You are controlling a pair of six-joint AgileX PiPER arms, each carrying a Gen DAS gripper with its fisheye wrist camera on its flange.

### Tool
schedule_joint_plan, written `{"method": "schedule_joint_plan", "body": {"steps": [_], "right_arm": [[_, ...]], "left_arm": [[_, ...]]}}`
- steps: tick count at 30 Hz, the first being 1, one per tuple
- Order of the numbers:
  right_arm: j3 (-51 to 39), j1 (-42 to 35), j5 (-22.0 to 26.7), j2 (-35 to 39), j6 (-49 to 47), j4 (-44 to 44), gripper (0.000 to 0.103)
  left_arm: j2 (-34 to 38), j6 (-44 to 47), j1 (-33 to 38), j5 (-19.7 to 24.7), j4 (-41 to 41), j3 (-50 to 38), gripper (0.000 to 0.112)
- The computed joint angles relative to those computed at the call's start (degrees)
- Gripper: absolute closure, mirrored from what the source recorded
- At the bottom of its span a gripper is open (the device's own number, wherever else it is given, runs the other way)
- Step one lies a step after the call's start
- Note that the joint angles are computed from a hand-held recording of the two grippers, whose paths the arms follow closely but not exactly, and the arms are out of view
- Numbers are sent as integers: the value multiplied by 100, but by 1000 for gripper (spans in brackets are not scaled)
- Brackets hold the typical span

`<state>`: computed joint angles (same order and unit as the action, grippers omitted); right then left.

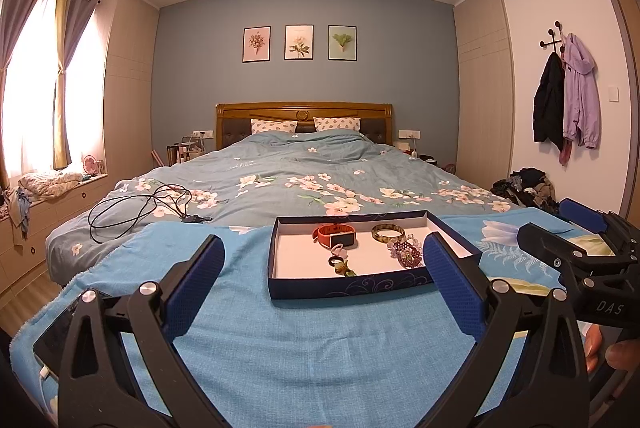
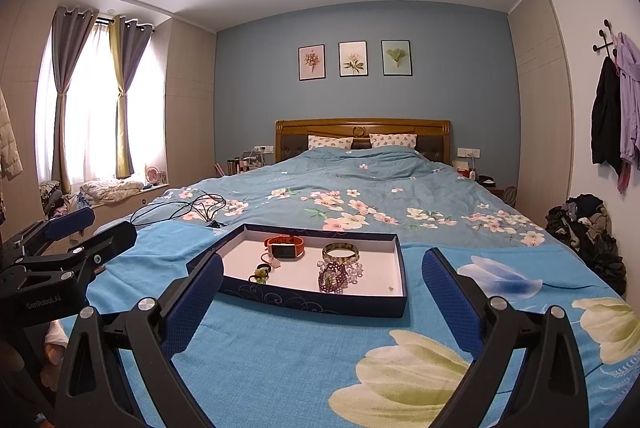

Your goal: Organize jewelry

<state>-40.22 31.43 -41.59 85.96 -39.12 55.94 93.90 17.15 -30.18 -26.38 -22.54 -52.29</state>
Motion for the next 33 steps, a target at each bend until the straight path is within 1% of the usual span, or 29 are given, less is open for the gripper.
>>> {"method": "schedule_joint_plan", "body": {"steps": [19,33], "right_arm": [[-78,7,37,96,14,11,7],[-118,75,-26,183,39,48,7]], "left_arm": [[5,35,-5,-7,-26,-6,14],[0,16,-5,-6,-14,2,14]]}}
